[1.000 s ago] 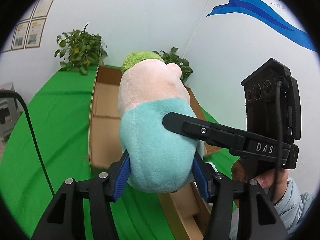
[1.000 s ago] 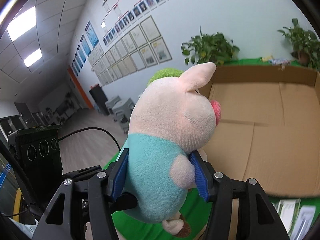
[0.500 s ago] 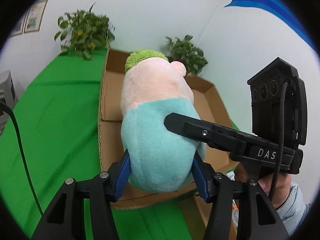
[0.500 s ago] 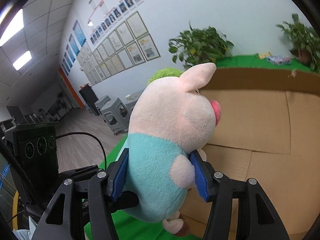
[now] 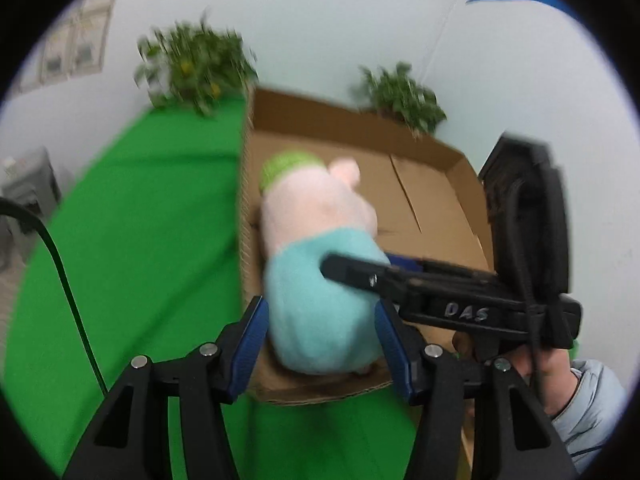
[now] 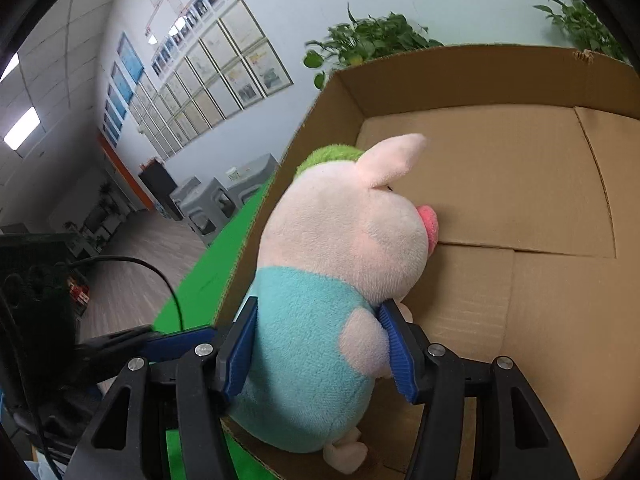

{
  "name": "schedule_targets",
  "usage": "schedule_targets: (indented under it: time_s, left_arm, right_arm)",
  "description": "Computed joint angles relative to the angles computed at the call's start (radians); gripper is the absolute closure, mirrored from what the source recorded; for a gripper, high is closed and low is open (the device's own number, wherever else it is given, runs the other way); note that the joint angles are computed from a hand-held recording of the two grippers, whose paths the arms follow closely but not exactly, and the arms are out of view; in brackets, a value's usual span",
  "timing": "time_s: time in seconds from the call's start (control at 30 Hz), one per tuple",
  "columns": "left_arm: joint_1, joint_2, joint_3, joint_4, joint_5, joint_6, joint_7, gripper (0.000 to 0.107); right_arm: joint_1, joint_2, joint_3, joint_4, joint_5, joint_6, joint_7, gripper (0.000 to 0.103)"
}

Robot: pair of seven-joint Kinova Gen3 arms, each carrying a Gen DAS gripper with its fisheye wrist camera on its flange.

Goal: Organize objects
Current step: 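Carry the plush pig into the cardboard tray and open the left gripper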

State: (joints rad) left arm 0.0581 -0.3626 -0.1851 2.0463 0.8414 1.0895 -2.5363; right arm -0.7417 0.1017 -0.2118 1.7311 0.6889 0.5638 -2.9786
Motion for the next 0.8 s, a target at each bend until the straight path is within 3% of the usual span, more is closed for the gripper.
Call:
schedule_targets:
  time_s: [0.1, 0.17, 0.3, 0.37, 0.5, 0.6, 0.8]
  left_arm:
    - [-0.014, -0.022, -0.02, 0.0, -0.028, 0.008, 0.011, 0.054]
    - [-0.019, -0.014, -0.022, 0.005, -0.04, 0.008, 0.025, 0.051]
    - [-0.027, 0.062, -0.021, -0.002, -0.042, 0.059, 0.024, 0.051]
    - [-0.042, 0.097, -0.041, 0.008, 0.006, 0.093, -0.013, 0.049]
    - [-0.091, 0.105, -0.029, 0.02, 0.035, 0.13, -0.041, 0.049]
    - [-0.116, 0.121, -0.007, 0.013, 0.04, 0.145, -0.041, 0.049]
    - [-0.123, 0.119, 0.045, 0.007, 0.019, 0.114, -0.024, 0.049]
  right_arm:
    - [-0.015, 0.007, -0.009, -0.006, -0.002, 0.015, 0.017, 0.045]
    - [0.015, 0.006, -0.03, 0.001, -0.052, -0.034, 0.048, 0.044]
    - [-0.024, -0.007, -0.002, 0.03, -0.024, -0.065, -0.032, 0.035]
    - [-0.024, -0.019, -0.002, 0.059, -0.02, -0.083, -0.076, 0.031]
    - [-0.032, -0.047, -0.033, 0.064, 0.002, -0.033, -0.129, 0.03]
    - [-0.015, -0.033, -0.062, 0.032, -0.066, 0.008, -0.072, 0.028]
    - [-0.077, 0.016, -0.041, -0.026, -0.017, 0.083, -0.101, 0.04]
